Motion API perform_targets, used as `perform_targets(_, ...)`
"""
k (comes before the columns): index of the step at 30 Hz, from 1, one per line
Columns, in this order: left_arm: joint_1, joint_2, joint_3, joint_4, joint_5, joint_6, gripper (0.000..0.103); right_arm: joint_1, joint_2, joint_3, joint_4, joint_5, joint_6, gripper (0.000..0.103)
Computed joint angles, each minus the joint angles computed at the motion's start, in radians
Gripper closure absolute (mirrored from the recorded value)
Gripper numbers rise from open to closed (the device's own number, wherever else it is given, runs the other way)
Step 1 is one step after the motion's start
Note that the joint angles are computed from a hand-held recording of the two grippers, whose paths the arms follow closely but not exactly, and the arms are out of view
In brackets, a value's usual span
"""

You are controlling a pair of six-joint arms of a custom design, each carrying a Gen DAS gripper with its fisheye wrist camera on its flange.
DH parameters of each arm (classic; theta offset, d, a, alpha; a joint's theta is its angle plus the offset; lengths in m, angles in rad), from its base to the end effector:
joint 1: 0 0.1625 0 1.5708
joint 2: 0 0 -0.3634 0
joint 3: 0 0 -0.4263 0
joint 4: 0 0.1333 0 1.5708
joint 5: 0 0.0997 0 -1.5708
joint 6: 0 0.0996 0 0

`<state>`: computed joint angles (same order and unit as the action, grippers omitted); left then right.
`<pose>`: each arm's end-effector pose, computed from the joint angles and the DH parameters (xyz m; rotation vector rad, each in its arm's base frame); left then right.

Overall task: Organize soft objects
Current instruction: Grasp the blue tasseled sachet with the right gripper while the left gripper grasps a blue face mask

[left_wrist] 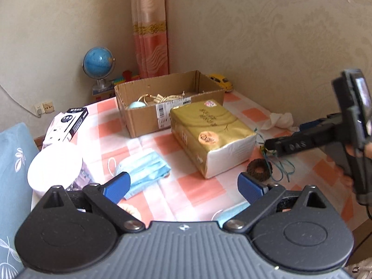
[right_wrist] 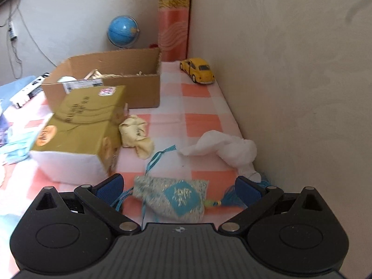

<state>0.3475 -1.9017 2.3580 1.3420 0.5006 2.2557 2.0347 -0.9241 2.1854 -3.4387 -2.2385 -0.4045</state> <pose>-0.0722 -0.2609 0.2943 0.5233 2.1729 -1.0239 0.2767 -0.3930 0.0391 0.7696 -2.2759 0.7717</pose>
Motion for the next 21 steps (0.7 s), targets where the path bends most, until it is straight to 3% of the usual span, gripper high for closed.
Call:
perform_targets(5, -0.001, -0.013, 0.013, 0.01, -0.003, -0.014, 0.005, 0.0, 0.053, -0.043, 0.027, -0.053, 0.053, 0.0)
perform_targets(13, 0.004, -0.021, 0.008, -0.04, 0.028, 0.066, 0.005, -0.006, 0.035, -0.019, 0.074, -0.093, 0.152, 0.0)
perform_targets(21, 0.039, -0.015, -0.005, -0.102, 0.127, 0.18, 0.005, -0.015, 0.018, 0.001, 0.063, -0.069, 0.13, 0.0)
